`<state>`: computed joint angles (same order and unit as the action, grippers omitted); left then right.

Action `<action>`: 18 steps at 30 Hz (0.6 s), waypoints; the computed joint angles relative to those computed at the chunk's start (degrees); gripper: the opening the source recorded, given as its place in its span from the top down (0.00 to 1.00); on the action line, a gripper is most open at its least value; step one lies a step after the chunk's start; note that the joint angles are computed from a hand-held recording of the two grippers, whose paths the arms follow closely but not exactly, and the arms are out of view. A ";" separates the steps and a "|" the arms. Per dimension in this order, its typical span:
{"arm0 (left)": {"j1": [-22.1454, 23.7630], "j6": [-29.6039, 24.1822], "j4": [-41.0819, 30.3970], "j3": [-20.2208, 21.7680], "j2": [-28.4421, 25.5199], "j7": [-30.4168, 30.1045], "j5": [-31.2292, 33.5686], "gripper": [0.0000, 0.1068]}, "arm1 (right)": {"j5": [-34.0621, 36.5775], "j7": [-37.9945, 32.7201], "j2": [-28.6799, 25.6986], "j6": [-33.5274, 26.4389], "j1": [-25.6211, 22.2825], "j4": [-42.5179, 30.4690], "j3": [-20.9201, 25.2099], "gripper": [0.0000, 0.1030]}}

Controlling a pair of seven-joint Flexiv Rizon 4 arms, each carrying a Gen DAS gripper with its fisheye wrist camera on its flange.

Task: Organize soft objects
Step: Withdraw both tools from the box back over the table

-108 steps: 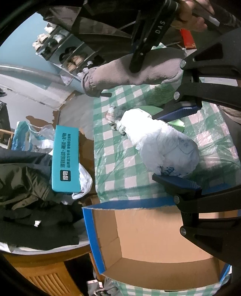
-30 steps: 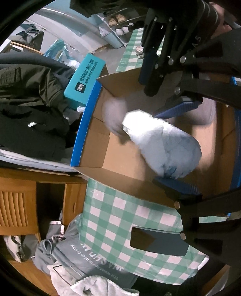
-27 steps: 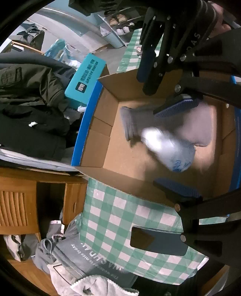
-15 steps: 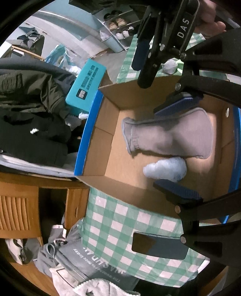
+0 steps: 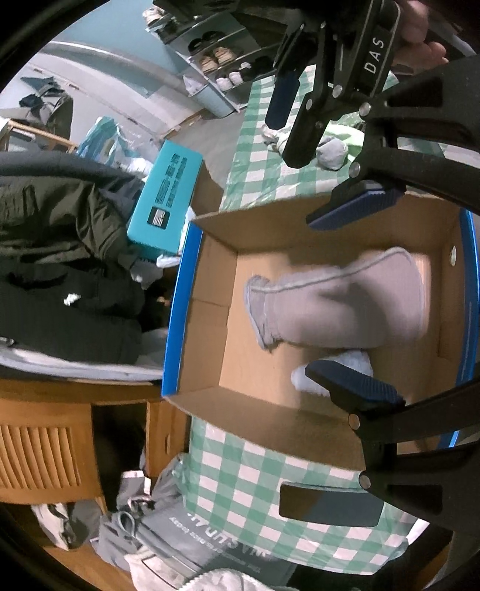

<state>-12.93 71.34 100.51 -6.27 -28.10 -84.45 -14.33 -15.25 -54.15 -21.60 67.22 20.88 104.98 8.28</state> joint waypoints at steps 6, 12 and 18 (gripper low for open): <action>-0.68 -0.65 -0.67 -1.30 -0.36 0.98 -0.22 0.30 | -1.35 1.57 2.52 1.61 -0.63 4.01 -1.12 0.35; -2.66 -1.98 -2.47 -1.32 -1.15 1.00 0.56 0.30 | -2.06 2.77 5.46 3.18 -2.21 8.77 -1.39 0.35; -4.55 -3.19 -4.01 -1.44 -1.85 0.93 1.57 0.30 | -2.51 3.81 8.27 3.87 -4.16 12.89 -1.73 0.32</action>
